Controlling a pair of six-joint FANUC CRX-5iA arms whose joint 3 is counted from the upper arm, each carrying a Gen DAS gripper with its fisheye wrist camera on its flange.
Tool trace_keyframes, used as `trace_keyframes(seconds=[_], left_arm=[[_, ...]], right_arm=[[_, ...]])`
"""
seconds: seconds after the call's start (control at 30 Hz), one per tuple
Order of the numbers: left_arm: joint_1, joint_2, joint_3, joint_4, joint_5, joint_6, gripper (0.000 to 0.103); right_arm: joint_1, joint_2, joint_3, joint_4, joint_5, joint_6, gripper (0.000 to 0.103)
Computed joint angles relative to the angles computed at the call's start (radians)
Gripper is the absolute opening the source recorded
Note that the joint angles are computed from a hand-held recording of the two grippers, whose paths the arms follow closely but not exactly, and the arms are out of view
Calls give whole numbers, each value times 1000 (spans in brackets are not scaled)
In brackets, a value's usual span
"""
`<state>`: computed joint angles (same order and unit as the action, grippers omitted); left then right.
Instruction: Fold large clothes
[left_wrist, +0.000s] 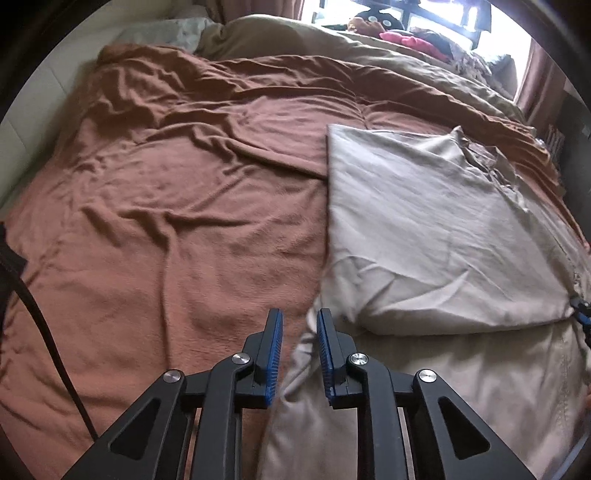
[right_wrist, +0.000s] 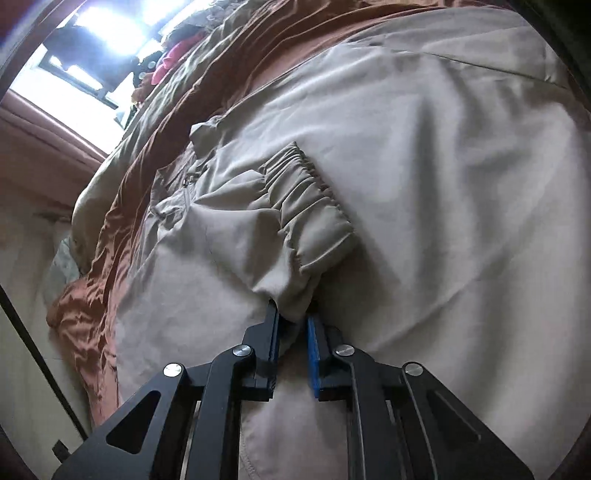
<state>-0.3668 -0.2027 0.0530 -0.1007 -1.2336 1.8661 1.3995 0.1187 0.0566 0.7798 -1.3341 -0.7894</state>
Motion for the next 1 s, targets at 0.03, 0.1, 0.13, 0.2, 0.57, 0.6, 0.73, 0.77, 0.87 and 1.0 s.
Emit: trace_keyframes(seconds=[0.03, 0.1, 0.13, 0.2, 0.57, 0.6, 0.73, 0.77, 0.87, 1.0], left_arm=[[12, -8, -4, 25, 3, 3, 21], [27, -26, -12, 69, 24, 6, 21], [21, -29, -5, 73, 26, 9, 21], [0, -34, 13, 77, 31, 10, 24], [-130, -20, 77, 102, 86, 35, 54], [-135, -15, 79, 102, 85, 43, 54], [-167, 9, 97, 72, 86, 77, 54], [-179, 17, 105, 55, 82, 88, 54], [-207, 47, 122, 20, 61, 102, 54], [-231, 72, 127, 1, 42, 100, 54]], right_arm=[[19, 5, 13, 0, -17, -11, 15], [40, 9, 36, 0, -49, -27, 38], [49, 0, 20, 29, -45, -64, 53], [74, -29, -20, 89, -50, -152, 58], [290, -171, -84, 109, -426, -167, 58], [326, -186, -91, 107, -480, -184, 58], [394, -215, -97, 85, -639, -226, 58], [418, -236, -114, 75, -675, -247, 58], [469, -277, -147, 39, -772, -302, 58], [518, -315, -186, -12, -868, -385, 53]])
